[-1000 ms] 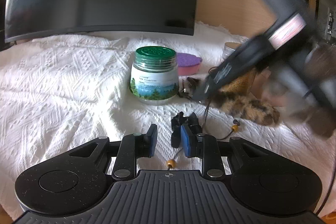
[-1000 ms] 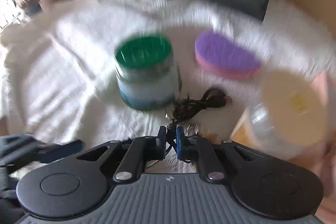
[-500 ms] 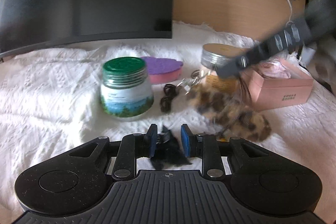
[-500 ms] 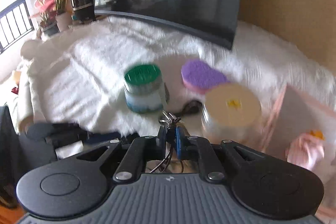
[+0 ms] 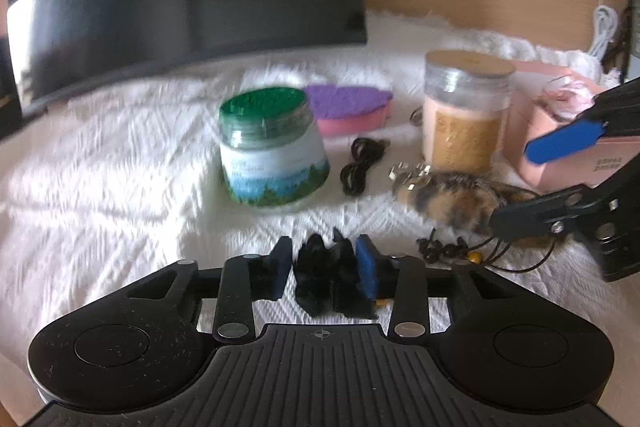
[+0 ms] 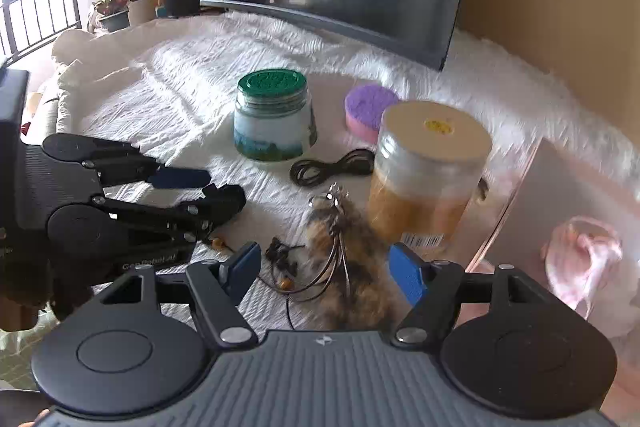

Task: Organize soft objects
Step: 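Lift the black cable with the left gripper while the right opens beside it, then grasp the brown furry tail toy with the right gripper while the left holds the cable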

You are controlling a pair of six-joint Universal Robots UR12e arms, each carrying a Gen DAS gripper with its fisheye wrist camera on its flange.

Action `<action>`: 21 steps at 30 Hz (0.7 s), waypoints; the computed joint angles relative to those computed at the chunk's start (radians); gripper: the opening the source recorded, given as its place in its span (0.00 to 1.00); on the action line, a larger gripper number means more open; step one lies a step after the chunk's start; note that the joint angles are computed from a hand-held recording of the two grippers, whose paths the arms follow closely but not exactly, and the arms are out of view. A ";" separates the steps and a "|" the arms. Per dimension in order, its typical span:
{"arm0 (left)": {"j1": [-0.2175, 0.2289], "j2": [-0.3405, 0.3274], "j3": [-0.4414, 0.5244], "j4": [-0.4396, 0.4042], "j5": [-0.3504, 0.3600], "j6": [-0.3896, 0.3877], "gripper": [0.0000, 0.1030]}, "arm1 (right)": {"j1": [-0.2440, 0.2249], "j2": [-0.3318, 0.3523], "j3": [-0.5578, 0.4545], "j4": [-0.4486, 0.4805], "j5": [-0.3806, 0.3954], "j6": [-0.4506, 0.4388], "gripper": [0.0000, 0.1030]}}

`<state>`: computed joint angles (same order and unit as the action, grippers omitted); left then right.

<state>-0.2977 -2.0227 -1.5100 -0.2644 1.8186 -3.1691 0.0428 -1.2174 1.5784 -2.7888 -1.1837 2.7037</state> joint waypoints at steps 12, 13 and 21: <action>0.016 0.000 0.004 -0.044 -0.041 -0.135 0.42 | 0.019 0.060 -0.081 0.101 -0.069 0.010 0.52; 0.015 0.004 -0.003 -0.036 -0.047 -0.140 0.41 | 0.020 0.060 -0.088 0.128 -0.066 0.004 0.41; 0.049 0.030 -0.039 0.003 -0.162 -0.177 0.36 | 0.012 0.061 -0.137 0.282 -0.017 0.033 0.13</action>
